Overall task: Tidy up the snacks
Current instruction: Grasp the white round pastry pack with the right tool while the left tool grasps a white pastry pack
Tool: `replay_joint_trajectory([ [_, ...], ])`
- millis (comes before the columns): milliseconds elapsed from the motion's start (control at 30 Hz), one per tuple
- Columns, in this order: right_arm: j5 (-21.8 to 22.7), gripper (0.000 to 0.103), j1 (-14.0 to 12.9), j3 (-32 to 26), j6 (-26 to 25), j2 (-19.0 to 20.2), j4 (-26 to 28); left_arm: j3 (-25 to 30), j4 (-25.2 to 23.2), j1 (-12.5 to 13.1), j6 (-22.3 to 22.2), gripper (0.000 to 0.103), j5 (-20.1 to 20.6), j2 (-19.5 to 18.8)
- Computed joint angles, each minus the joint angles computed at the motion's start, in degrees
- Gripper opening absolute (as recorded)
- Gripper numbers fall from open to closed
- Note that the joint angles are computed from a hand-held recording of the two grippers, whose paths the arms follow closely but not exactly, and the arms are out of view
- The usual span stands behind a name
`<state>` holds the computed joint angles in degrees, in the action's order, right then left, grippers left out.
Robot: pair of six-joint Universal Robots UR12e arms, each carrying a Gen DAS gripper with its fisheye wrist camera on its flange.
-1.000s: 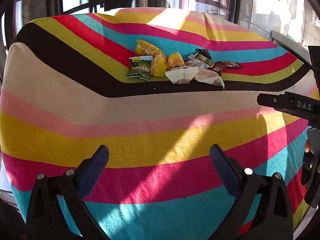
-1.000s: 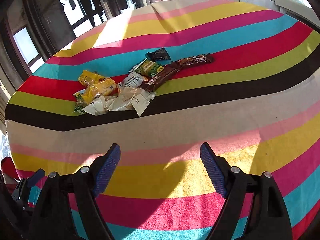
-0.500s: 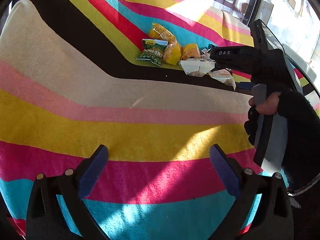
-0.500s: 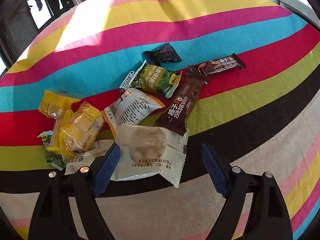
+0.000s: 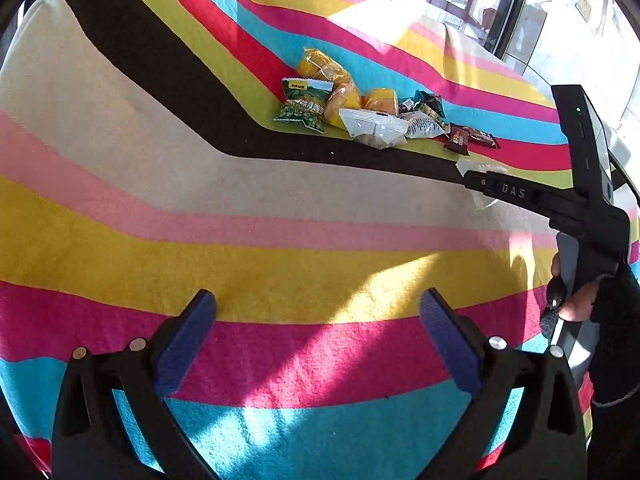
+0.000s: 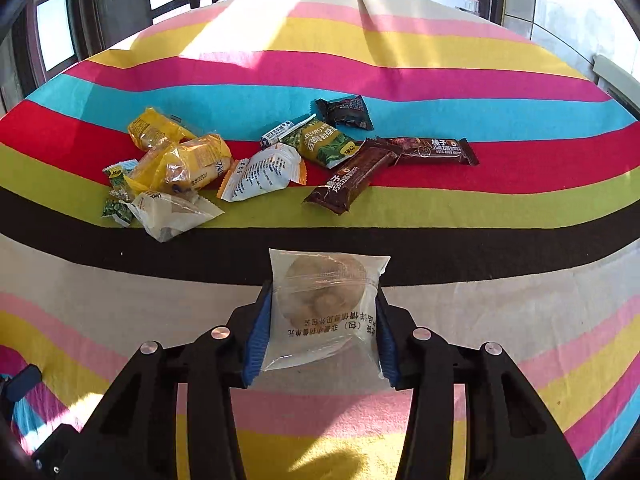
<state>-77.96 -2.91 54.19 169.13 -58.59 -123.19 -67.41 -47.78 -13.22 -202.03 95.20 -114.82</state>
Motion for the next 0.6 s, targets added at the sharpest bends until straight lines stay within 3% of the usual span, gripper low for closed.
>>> replay_joint_trajectory([
  [167, 1.4, 0.045, -2.9, 8.6, -2.9, -5.8, -2.9, 1.0, -1.7, -0.2, 0.9, 0.101, 1.2, -0.5],
  [300, 2.8, 0.045, -4.8, 11.1, -1.8, -7.3, -2.6, 4.6, -6.9, -0.9, 2.1, 0.101, 4.0, -2.4],
  [367, 5.6, 0.045, -5.7, 11.5, -0.2, -7.4, -2.5, 7.4, -9.4, -1.1, 1.8, 0.101, 4.2, -3.9],
  [500, 8.2, 0.046, -6.3, 11.4, 1.1, -7.3, -2.1, 14.0, -12.0, -0.5, -4.5, 0.101, -0.9, -7.6],
  [600, 10.1, 0.047, -6.8, 11.5, 1.6, -7.3, -2.0, 22.5, -16.2, -0.1, -10.7, 0.101, -2.9, -12.5],
])
